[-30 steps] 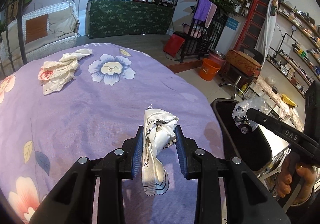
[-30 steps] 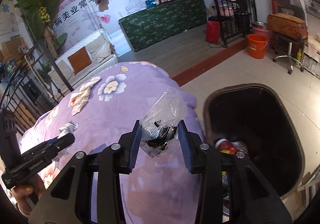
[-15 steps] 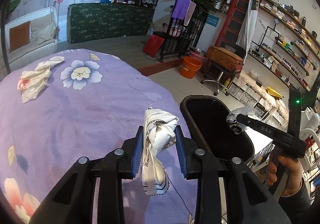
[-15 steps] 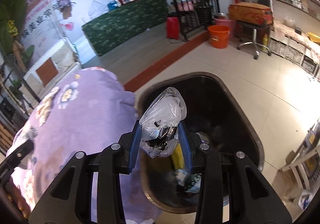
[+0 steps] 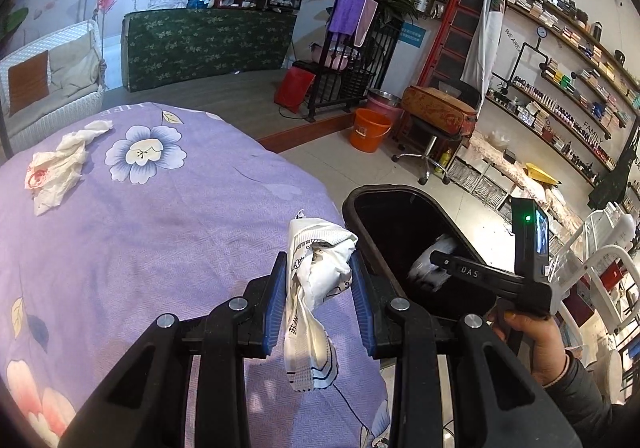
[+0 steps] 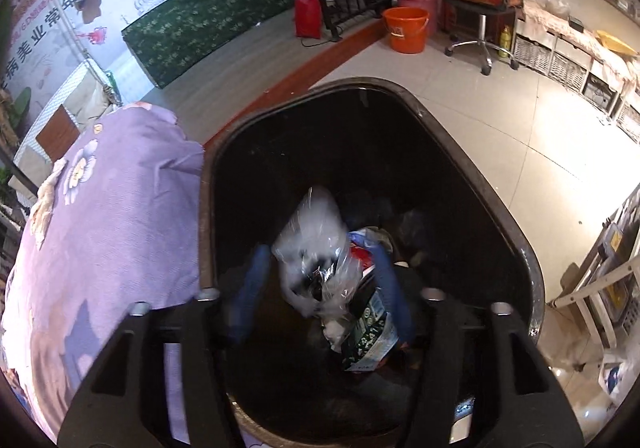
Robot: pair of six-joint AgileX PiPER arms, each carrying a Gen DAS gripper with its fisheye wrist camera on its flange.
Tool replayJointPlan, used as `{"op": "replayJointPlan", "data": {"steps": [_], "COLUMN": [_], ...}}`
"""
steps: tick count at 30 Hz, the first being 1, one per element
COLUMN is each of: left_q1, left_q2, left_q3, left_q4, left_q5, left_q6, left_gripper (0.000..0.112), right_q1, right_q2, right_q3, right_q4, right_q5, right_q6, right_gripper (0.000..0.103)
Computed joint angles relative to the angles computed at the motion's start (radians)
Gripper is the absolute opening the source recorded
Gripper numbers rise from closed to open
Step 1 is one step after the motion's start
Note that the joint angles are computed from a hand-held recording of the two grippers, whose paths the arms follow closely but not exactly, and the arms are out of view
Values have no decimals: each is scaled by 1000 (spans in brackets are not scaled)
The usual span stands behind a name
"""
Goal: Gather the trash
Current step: 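Carry the wrapper over the bin and open the right tool while the left tool carries the paper, then lower the crumpled white paper into the bin and open the left tool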
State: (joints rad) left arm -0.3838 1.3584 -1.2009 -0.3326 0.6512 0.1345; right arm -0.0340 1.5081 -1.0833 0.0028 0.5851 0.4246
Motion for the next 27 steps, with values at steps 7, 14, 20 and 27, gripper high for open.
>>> {"op": "replayJointPlan", "data": {"steps": [7, 14, 20, 27], "left_q1": [-10, -69, -131, -157], "left_q2": [20, 64, 127, 260], "left_q3": [-13, -59, -129, -242], "left_q4": [-34, -69, -127, -300], "left_q5": [9, 14, 27, 104], "left_q6": [23, 60, 128, 244], "left_gripper": [30, 30, 30, 30], "right_q1": [5, 9, -51, -122], "right_q2": [-58, -150, -210, -281], "right_q3": [38, 54, 68, 106], "right_q4": [-26, -152, -156, -130], "right_q5": [-31, -31, -19, -3], "right_q6": [28, 148, 152, 120], "right_gripper": [69, 73, 74, 79]}}
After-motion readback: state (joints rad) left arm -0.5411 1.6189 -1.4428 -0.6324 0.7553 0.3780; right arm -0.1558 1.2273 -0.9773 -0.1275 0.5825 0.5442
